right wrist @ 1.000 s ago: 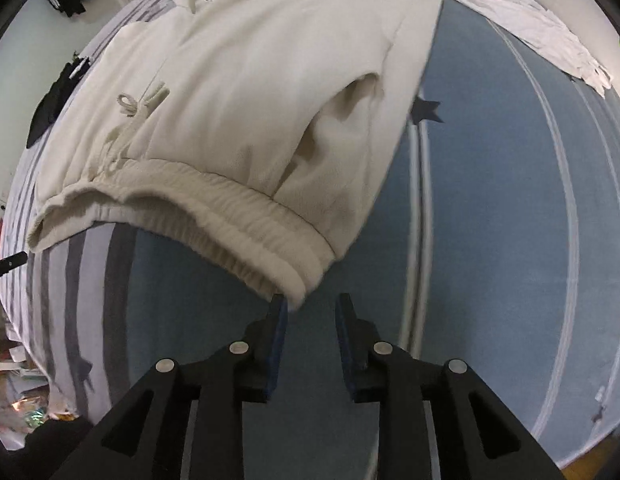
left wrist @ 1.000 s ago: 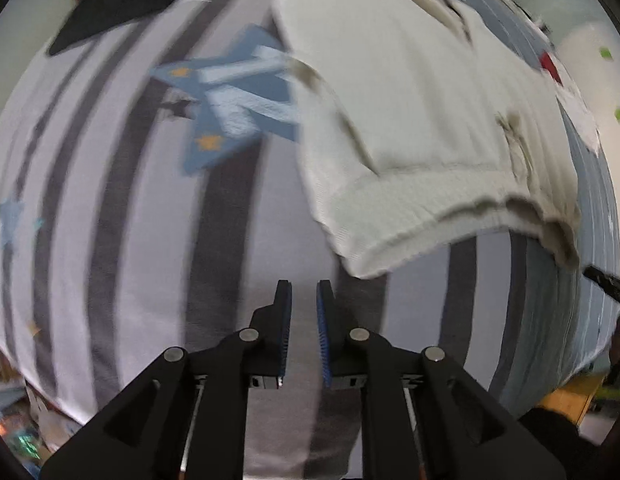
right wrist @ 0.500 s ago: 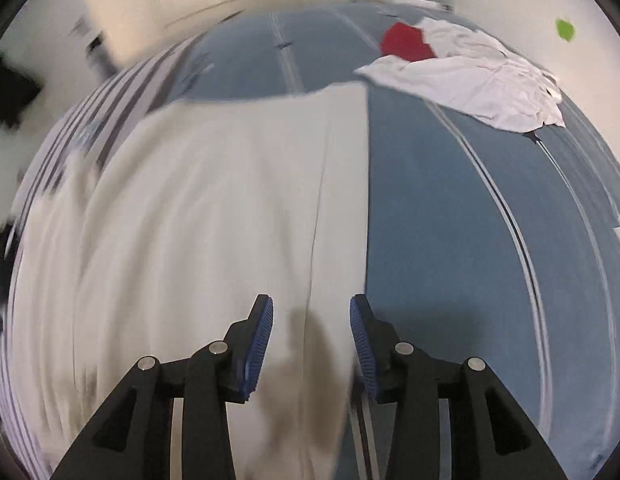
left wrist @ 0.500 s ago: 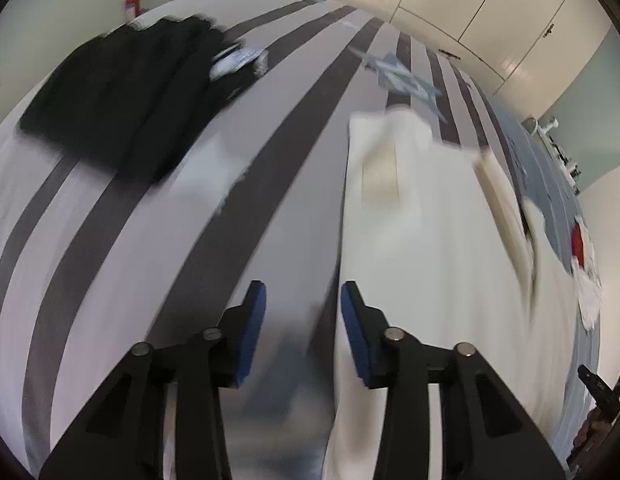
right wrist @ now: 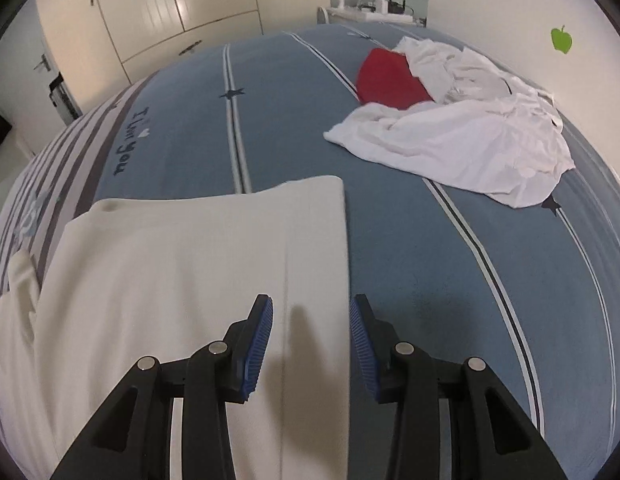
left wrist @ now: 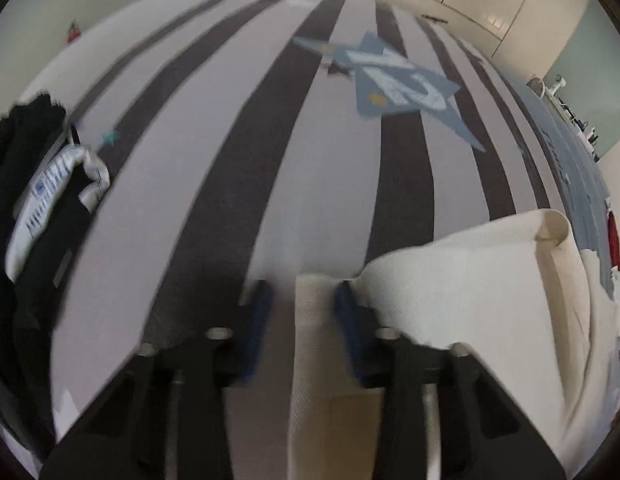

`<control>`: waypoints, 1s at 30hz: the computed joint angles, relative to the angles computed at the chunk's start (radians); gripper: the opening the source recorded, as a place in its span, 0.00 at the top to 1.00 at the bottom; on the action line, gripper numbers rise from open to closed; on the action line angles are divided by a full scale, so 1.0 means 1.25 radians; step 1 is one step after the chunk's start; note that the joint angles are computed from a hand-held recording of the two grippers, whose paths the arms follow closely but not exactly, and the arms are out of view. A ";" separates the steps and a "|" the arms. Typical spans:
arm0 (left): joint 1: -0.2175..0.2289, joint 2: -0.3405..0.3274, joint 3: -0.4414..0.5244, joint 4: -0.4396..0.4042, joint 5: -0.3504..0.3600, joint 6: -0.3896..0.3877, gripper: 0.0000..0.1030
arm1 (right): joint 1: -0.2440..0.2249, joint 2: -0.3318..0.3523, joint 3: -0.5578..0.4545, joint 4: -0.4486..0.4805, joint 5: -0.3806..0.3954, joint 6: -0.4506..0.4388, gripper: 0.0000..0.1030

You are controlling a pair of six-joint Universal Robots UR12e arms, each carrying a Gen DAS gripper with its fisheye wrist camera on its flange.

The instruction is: Fold clothes

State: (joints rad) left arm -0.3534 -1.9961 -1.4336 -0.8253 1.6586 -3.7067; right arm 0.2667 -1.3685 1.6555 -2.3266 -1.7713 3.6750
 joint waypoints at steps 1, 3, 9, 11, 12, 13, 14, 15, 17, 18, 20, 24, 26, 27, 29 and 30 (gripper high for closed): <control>0.003 0.002 -0.002 0.005 -0.011 -0.001 0.96 | -0.002 0.001 0.001 0.004 0.003 0.004 0.64; -0.001 0.002 0.013 -0.009 0.037 0.025 0.97 | -0.004 -0.001 0.004 0.010 0.007 0.007 0.64; 0.016 0.019 0.016 -0.041 0.099 0.001 0.97 | -0.011 0.004 0.003 0.024 0.011 0.008 0.64; 0.017 0.022 0.013 -0.069 0.121 0.000 0.96 | -0.014 0.009 0.001 0.034 0.014 0.013 0.64; 0.018 0.024 0.012 -0.070 0.128 -0.015 0.95 | -0.016 0.011 -0.001 0.040 0.012 0.013 0.64; 0.019 0.027 0.010 -0.071 0.136 -0.030 0.94 | -0.016 0.013 -0.002 0.045 0.010 0.012 0.64; 0.020 0.029 0.009 -0.073 0.143 -0.046 0.94 | -0.017 0.014 -0.003 0.047 0.006 0.012 0.64; 0.023 0.036 0.003 -0.073 0.152 -0.079 0.93 | -0.017 0.013 -0.003 0.044 0.004 0.010 0.64; 0.032 0.057 -0.019 -0.051 0.146 -0.117 0.90 | -0.016 0.011 -0.004 0.027 0.002 0.003 0.64; 0.031 0.061 -0.023 -0.031 0.133 -0.112 0.89 | -0.016 0.010 -0.005 0.018 0.001 0.000 0.64; 0.030 0.056 -0.018 0.006 0.087 -0.082 0.87 | -0.017 0.012 -0.009 -0.013 0.024 -0.024 0.60; 0.010 0.020 0.032 0.023 -0.069 0.002 0.86 | -0.018 0.035 -0.037 -0.038 0.087 -0.076 0.47; -0.006 -0.012 0.073 0.031 -0.133 0.043 0.81 | -0.011 0.059 -0.066 -0.022 0.075 -0.096 0.47; -0.020 -0.035 0.103 0.035 -0.160 0.069 0.79 | -0.007 0.070 -0.078 -0.011 0.051 -0.103 0.47; -0.035 -0.059 0.139 0.027 -0.191 0.090 0.69 | 0.001 0.091 -0.102 0.012 0.006 -0.115 0.47; -0.042 -0.077 0.165 0.023 -0.197 0.103 0.68 | 0.002 0.100 -0.112 0.030 -0.016 -0.110 0.47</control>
